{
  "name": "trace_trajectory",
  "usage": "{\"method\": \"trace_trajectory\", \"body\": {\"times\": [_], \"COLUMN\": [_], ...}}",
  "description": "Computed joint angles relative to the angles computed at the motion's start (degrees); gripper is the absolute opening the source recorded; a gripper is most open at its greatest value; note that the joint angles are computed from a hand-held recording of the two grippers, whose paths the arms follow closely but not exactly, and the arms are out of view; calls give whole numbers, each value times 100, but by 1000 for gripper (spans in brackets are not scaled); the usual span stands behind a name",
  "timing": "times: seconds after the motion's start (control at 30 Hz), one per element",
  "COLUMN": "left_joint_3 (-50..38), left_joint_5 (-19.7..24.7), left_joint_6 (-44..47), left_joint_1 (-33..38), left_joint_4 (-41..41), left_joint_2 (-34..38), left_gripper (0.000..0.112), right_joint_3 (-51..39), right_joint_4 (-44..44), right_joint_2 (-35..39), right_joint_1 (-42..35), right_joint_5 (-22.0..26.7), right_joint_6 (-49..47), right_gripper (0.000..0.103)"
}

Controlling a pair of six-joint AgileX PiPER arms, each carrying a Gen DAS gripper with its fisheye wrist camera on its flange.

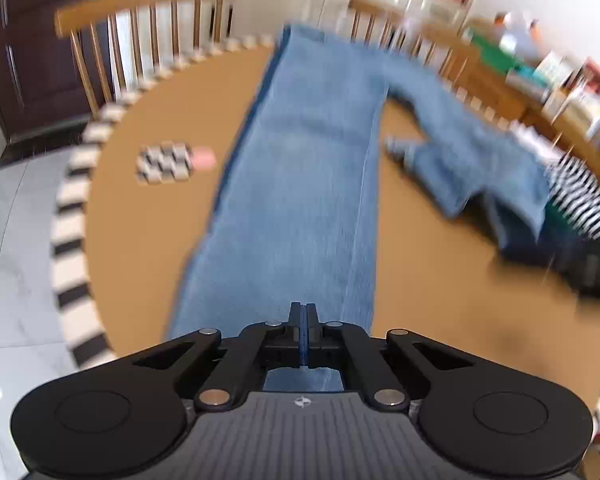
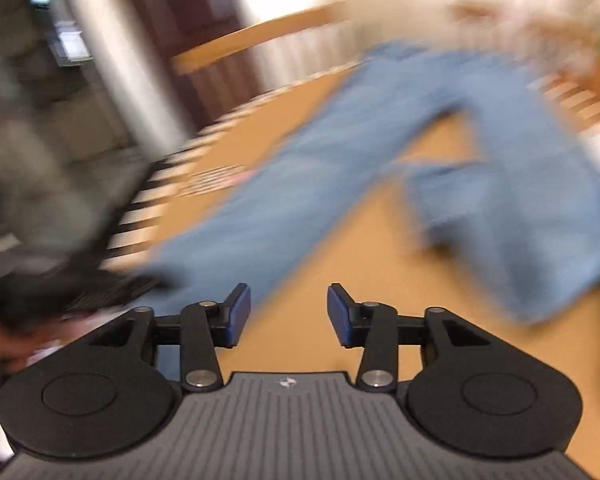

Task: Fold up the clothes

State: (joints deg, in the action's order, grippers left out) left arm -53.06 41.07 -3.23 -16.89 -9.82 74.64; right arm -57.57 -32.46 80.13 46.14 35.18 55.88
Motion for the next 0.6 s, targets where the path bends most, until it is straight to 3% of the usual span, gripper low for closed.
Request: {"method": "trace_trajectory", "body": {"times": [0.07,0.17,0.23,0.33,0.37,0.4,0.5,0.6], "left_joint_3": [46,103,11,-24,-53,-117,-288,-174], "left_joint_5": [51,39,189,292,349,416,426,-172], "left_joint_6": [-251,-106,-51,30,7,93,436,1079], "left_joint_1": [-39,-49,-53,-26,-47,-20,-83,-586], "left_joint_4": [-39,-62,-51,-34,-18,-83,-253,-156], "left_joint_2": [170,138,167,184,183,232,361,120], "left_gripper": [5,5,6,8,12,19,29,36], "right_joint_3": [-26,-42,-167,-470,-532,-601,-476,-58], "right_joint_4": [-1146,-2151,-2609,-3128,-3129,-3004,-2231,-1414], "right_joint_2": [182,847,1302,2037,2129,2167,1680,659], "right_joint_1": [53,-13,54,58,30,-26,-150,-20], "right_joint_5": [758,1060,1313,1303,1222,1115,686,628], "right_joint_6": [393,409,321,255,130,-55,-744,-1493], "right_gripper": [60,59,52,38,29,2,3,3]}}
